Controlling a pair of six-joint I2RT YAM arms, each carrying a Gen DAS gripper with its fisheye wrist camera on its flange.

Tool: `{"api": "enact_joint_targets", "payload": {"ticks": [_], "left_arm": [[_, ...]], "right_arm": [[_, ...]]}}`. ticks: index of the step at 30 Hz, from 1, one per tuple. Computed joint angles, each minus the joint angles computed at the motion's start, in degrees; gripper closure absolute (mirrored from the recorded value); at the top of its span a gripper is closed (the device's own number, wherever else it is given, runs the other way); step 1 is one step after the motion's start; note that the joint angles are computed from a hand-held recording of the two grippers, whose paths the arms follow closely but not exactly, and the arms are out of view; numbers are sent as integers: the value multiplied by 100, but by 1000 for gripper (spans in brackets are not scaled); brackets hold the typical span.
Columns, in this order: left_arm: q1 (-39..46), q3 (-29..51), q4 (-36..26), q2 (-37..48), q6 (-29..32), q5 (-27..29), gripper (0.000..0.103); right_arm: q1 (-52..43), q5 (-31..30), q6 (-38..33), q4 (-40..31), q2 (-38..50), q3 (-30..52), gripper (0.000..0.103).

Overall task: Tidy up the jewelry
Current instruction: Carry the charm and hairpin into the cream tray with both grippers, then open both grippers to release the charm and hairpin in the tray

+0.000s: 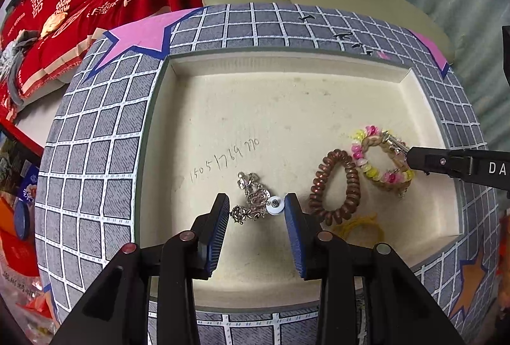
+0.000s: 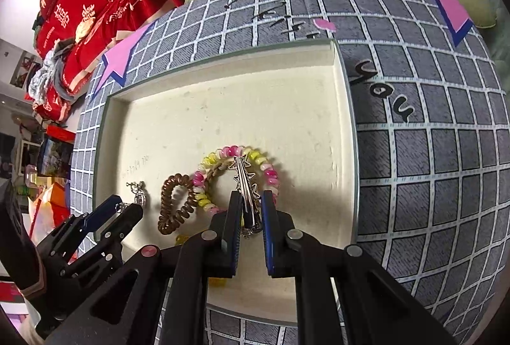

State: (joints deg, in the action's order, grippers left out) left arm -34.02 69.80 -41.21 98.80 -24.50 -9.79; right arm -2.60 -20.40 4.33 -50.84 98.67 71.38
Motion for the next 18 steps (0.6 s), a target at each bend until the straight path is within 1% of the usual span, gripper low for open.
{"api": "enact_joint_targets", "payload": {"ticks": [6, 12, 13, 14, 16, 18], "left_arm": [[-71, -25, -41, 75, 73, -111, 58], [-39, -31, -117, 149, 26, -68, 57], [-38, -22, -143, 171, 14, -70, 57], [-31, -22, -156, 181, 12, -71, 57], [-30, -3, -207, 193, -12, -82, 57], [-39, 3, -242, 169, -36, -118, 57]], "right_arm": [[2, 27, 36, 57, 47, -104, 89], [10, 28, -5, 18, 84, -77, 88], [-2, 21, -20, 4, 91, -66, 82], [0, 32, -21, -21, 100, -48, 71], [7, 41, -13, -45, 104, -41, 59], [6, 22, 3, -26, 57, -66, 58]]}}
